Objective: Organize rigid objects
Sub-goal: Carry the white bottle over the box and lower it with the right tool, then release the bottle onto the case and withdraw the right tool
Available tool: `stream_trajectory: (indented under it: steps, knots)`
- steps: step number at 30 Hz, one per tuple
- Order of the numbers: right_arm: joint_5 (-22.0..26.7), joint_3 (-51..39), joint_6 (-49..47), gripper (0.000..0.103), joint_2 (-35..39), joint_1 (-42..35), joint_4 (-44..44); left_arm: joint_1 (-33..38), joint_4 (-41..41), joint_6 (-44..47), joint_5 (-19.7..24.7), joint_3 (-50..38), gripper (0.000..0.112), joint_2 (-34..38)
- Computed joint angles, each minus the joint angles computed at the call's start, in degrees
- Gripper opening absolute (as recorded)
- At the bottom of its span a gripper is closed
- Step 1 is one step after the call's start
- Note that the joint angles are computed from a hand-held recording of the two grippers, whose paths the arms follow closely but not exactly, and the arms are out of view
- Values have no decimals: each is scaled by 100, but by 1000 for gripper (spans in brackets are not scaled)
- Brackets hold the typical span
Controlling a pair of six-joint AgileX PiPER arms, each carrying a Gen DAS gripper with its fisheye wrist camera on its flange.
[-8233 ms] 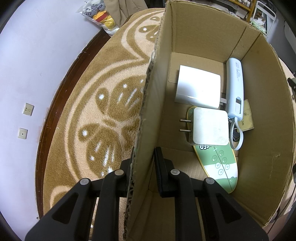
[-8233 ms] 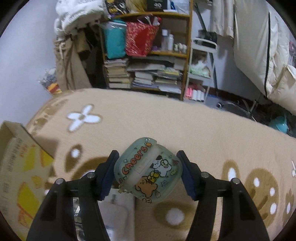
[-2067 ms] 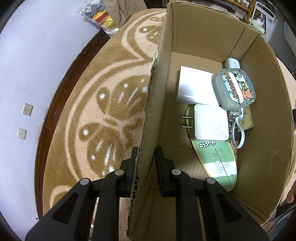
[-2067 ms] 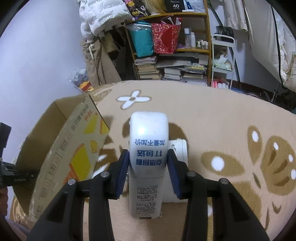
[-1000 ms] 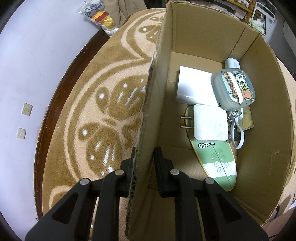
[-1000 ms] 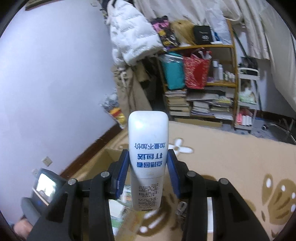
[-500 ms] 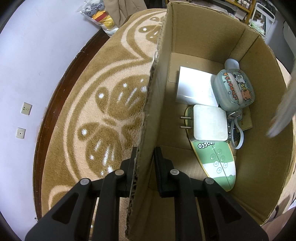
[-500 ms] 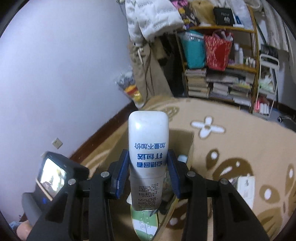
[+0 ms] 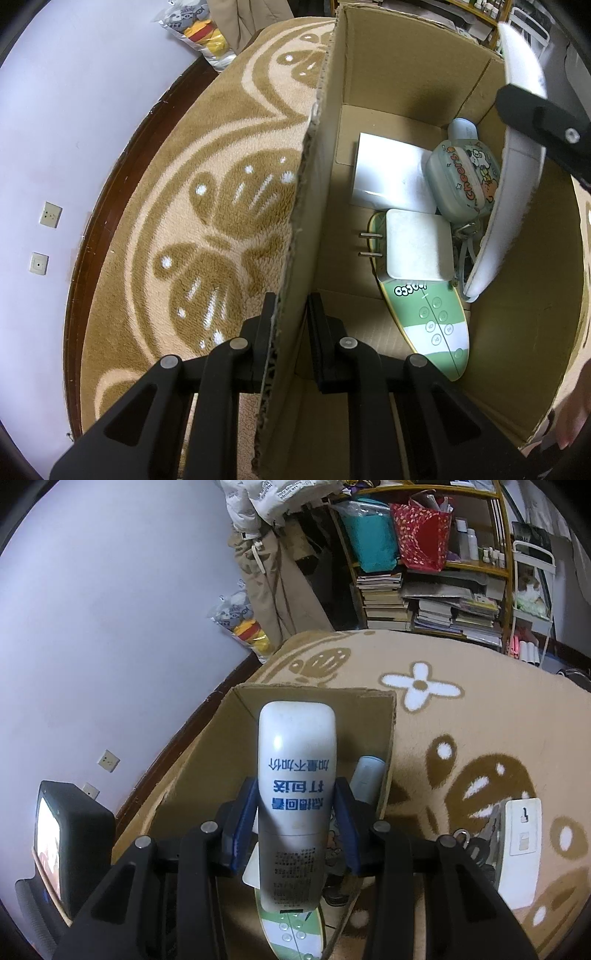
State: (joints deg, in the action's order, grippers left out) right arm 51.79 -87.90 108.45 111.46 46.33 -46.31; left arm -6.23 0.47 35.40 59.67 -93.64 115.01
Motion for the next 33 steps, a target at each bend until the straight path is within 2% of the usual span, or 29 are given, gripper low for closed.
stream_trajectory:
  steps: [11, 16, 21, 27, 29, 33]
  knots:
    - [152, -186, -153, 45, 100, -26, 80, -1, -3, 10, -16, 23, 15, -14]
    - [-33, 53, 31, 45, -41, -59, -37, 0, -2, 12, -16, 27, 15, -17]
    - [29, -13, -30, 48, -24, -47, -56, -3, 7, 3, -20, 31, 15, -6]
    - [167, 0, -19, 60, -153, 77, -197, -15, 14, -15, -2, -11, 15, 24]
    - [256, 8, -5, 69, -230, 140, -260, -18, 16, -18, 0, -21, 15, 27]
    - [480, 110, 12, 77, -431, 282, -391, -15, 16, -13, -1, -27, 16, 32]
